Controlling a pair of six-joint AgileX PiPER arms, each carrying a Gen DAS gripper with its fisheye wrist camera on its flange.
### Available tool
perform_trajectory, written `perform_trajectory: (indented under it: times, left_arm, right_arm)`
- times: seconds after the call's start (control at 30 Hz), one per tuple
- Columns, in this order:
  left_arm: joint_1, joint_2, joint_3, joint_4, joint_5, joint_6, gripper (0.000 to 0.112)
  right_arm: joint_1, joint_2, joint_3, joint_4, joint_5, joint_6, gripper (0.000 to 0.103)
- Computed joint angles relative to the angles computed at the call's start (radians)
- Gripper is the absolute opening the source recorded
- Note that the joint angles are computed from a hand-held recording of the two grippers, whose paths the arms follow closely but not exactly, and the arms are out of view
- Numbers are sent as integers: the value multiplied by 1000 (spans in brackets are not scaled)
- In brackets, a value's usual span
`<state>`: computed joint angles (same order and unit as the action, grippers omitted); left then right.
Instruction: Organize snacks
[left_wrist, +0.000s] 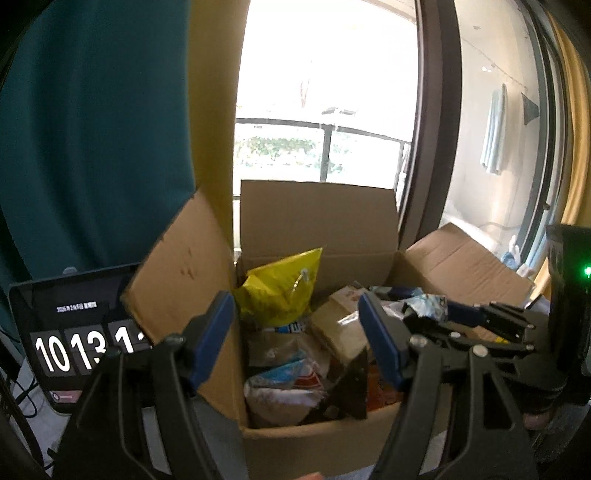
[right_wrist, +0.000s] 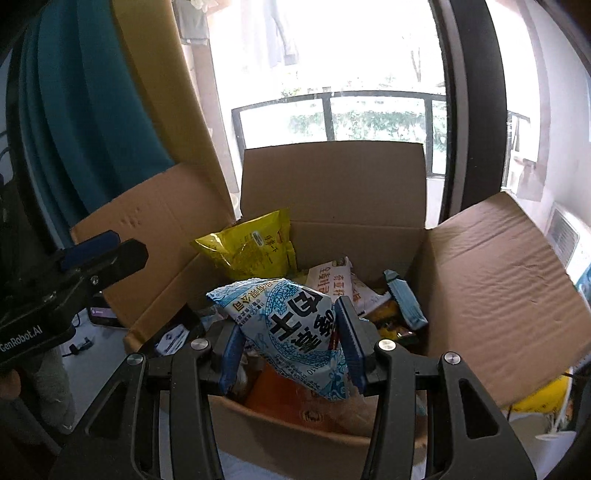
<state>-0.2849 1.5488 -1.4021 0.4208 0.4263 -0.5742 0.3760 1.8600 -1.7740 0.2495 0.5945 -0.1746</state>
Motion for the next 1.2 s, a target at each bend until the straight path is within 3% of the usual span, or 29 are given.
perform_trajectory:
  times: [0.13,0.3,0.4,0.7,1.2]
  left_arm:
    - [-15,13,7,107,3,-70,71]
    - [-25,3,18,121,-1,-77,71]
    - [-28,-6,25,118,-2,-78,71]
    - [-38,-15,29,134,-11,-108,71]
    - [-180,-155,102,275,50,-258,71]
  right_arm:
    - [4,45,-51,-32,39,47,50]
    - [-1,61,-61,-66,53,87,54]
    - [-4,46,-40,-50,42,80,63]
    - [22,8,-2,-112,16,143,63]
    - [71,-226,236,-295,-30,345,63]
